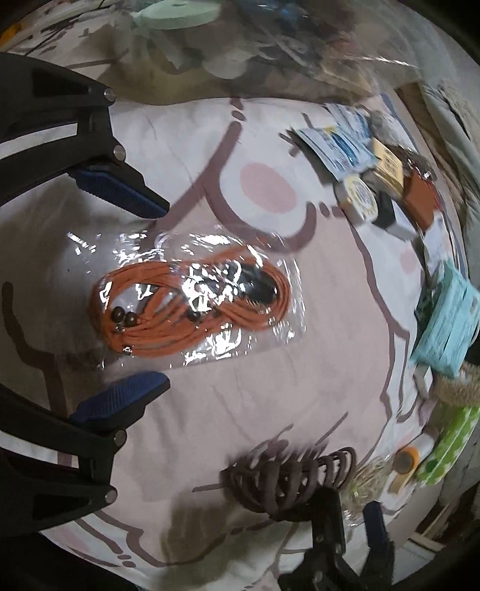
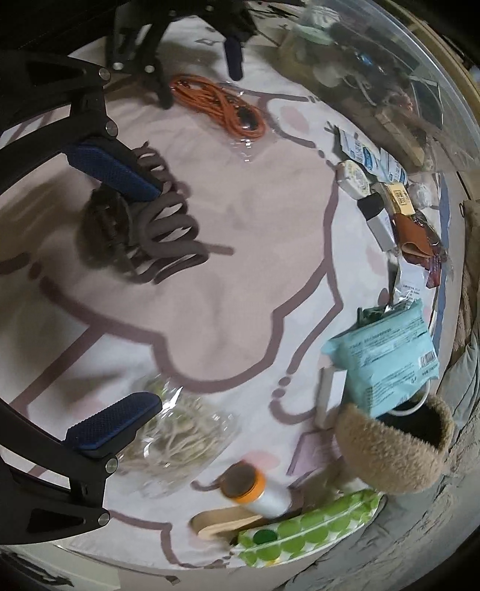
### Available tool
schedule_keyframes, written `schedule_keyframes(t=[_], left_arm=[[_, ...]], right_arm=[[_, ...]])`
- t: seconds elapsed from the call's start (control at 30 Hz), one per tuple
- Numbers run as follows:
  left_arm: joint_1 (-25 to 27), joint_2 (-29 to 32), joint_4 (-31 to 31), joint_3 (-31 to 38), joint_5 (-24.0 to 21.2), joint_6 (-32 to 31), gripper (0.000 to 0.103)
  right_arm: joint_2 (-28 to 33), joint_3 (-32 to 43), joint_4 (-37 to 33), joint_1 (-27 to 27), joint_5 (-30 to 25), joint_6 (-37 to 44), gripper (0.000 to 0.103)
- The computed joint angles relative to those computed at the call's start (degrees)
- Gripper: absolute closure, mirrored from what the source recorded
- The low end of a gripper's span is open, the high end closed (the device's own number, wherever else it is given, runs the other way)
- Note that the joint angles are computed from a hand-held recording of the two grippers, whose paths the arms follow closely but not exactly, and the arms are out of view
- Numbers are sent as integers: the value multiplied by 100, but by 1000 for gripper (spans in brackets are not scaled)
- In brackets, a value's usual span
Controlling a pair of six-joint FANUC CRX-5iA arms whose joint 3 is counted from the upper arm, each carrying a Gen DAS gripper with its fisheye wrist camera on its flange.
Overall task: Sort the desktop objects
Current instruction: 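Lower the left gripper over the bagged orange cable while the right gripper returns to the claw clip, then close the left gripper on the orange cable bag while the right gripper grasps the claw clip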
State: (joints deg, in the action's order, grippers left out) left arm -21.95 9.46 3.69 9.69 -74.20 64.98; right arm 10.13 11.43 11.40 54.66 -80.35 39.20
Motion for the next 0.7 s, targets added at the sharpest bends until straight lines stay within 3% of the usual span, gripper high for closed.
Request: schedule_keyframes(t=[0.13, 0.33, 0.43, 0.53, 0.7], left_arm=[[179, -8, 300, -46, 12, -73, 17], [320, 21, 750, -15, 72, -157, 17], [420, 87, 1060, 18, 45, -18, 17], [498, 140, 1218, 43, -2, 125, 17], [564, 209, 1244, 59, -30, 262, 17]], right_arm=[[188, 196, 111, -1, 7, -129, 0], [-173, -101, 231, -7, 665, -477, 0], [-487, -402, -147, -139, 1142, -725, 0], [-851, -770, -811, -371, 1957, -687, 0], [-772, -657, -1563, -610, 2237, -273, 0]])
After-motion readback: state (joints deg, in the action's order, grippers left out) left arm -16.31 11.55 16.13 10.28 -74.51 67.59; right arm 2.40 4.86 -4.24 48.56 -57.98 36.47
